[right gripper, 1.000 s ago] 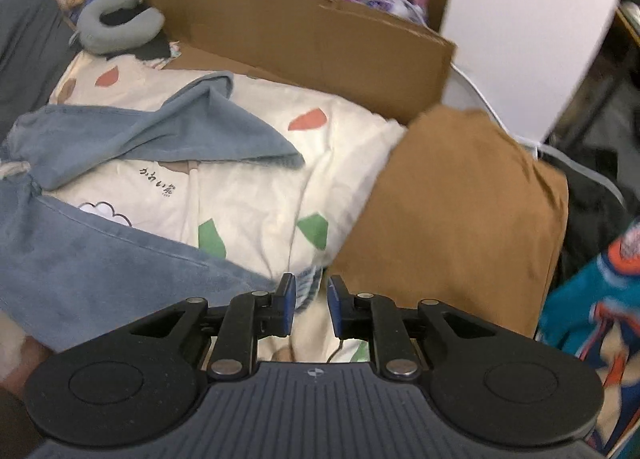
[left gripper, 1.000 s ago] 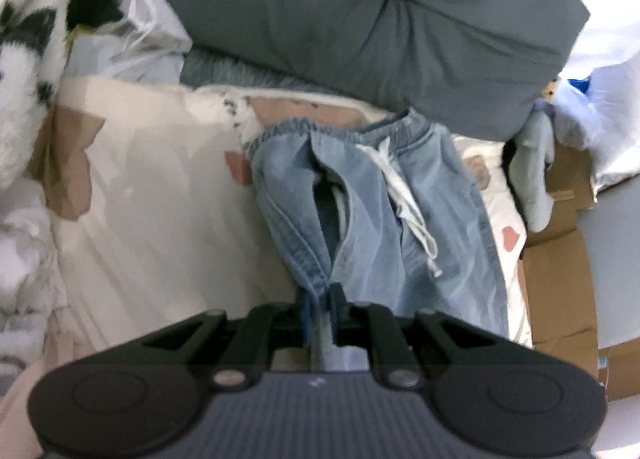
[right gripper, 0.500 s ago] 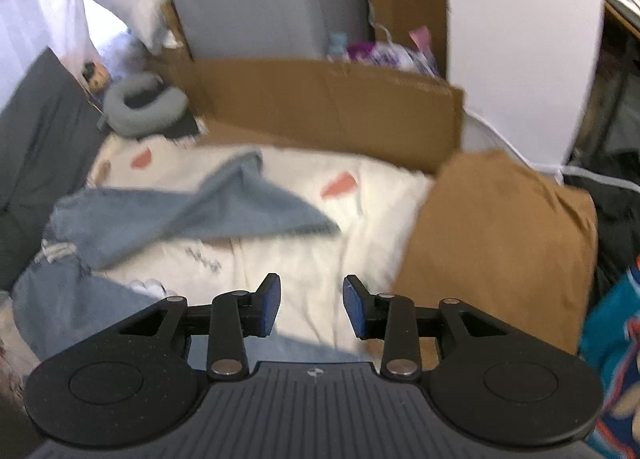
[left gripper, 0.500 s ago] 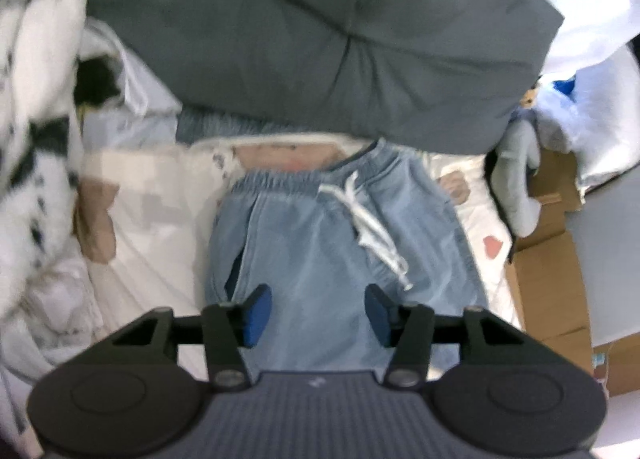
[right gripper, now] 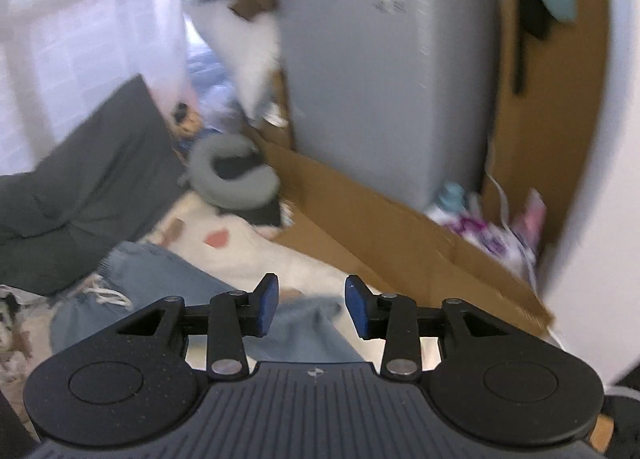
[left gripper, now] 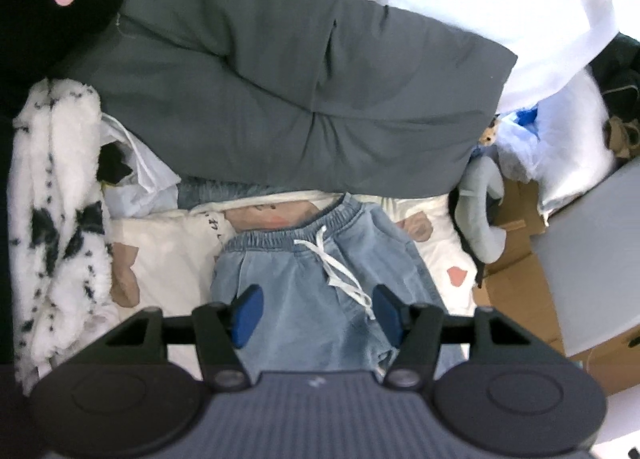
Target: Fold clothes
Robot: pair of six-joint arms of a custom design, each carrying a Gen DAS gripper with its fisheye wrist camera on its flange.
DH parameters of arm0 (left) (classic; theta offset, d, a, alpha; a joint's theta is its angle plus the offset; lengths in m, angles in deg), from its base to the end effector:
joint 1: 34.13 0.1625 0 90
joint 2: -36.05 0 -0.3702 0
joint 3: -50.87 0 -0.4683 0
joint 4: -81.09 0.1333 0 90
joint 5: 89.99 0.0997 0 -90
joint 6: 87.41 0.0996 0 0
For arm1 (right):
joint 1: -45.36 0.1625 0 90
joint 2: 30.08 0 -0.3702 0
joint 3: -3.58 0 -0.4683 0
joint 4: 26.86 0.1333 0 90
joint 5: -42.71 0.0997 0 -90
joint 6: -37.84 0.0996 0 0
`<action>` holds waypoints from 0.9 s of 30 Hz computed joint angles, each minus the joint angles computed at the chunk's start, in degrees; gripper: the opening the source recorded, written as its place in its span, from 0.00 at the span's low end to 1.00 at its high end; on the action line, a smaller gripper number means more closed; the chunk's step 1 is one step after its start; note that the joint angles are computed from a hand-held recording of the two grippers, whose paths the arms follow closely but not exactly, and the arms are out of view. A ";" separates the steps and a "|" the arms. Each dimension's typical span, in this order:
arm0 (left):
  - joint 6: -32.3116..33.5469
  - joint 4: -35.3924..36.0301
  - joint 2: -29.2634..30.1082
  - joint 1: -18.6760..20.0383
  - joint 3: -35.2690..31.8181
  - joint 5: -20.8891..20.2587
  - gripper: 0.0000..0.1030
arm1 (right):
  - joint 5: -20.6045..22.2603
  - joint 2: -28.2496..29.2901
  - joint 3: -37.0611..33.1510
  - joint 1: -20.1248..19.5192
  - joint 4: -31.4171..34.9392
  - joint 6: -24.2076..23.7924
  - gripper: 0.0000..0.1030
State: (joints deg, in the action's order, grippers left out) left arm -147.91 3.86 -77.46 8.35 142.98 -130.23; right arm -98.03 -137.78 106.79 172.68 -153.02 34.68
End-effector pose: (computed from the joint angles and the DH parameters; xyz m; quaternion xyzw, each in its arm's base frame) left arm -0.1511 -0.4222 0.6242 -0.1337 0.8952 -0.3796 0.1913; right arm 0.3302 -0.3405 0.5690 0.1535 -0.8465 0.4180 0.2919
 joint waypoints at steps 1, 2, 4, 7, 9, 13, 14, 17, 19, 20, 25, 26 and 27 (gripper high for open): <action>-0.62 0.59 0.12 -0.03 -0.28 0.08 0.61 | 0.80 1.90 -1.82 0.22 -0.47 -1.49 0.47; -0.30 0.19 0.05 0.10 -0.25 -0.06 0.61 | 1.58 3.76 -3.63 0.42 -0.88 -2.95 0.51; 0.62 -1.27 -0.12 0.68 0.08 -0.21 0.61 | 2.43 7.01 -6.40 0.82 -1.42 -5.49 0.56; 3.31 -3.23 0.35 2.48 0.31 -0.59 0.61 | 3.49 12.29 -11.01 0.72 -0.97 -7.76 0.57; 5.38 -4.61 0.79 3.98 0.59 -0.52 0.61 | 4.63 15.22 -13.45 0.23 -0.87 -8.64 0.57; 9.24 -9.58 1.13 7.44 2.05 -1.10 0.61 | 7.20 21.18 -17.35 -1.32 -2.75 -10.68 0.57; 10.62 -11.24 1.20 8.38 2.73 -1.04 0.61 | 7.93 22.33 -17.83 -1.82 -3.16 -10.78 0.57; 14.57 -16.62 1.13 10.99 5.08 -1.05 0.59 | 10.04 25.47 -18.96 -3.31 -4.38 -11.17 0.57; 16.13 -20.22 1.15 12.78 6.71 -0.95 0.59 | 12.16 27.04 -18.68 -4.77 -6.55 -11.17 0.57; 17.13 -22.07 1.33 13.82 7.26 -1.48 0.59 | 13.23 27.66 -18.37 -5.53 -7.36 -10.23 0.57; 22.48 -28.91 2.74 18.98 9.06 -3.83 0.59 | 16.95 31.31 -16.87 -8.67 -10.87 -6.45 0.57; 23.00 -29.25 2.98 19.75 9.19 -4.11 0.59 | 17.79 32.08 -16.62 -9.18 -11.45 -6.33 0.57; 23.54 -29.42 3.16 20.40 9.33 -4.19 0.59 | 18.59 32.89 -16.42 -9.68 -12.04 -6.23 0.57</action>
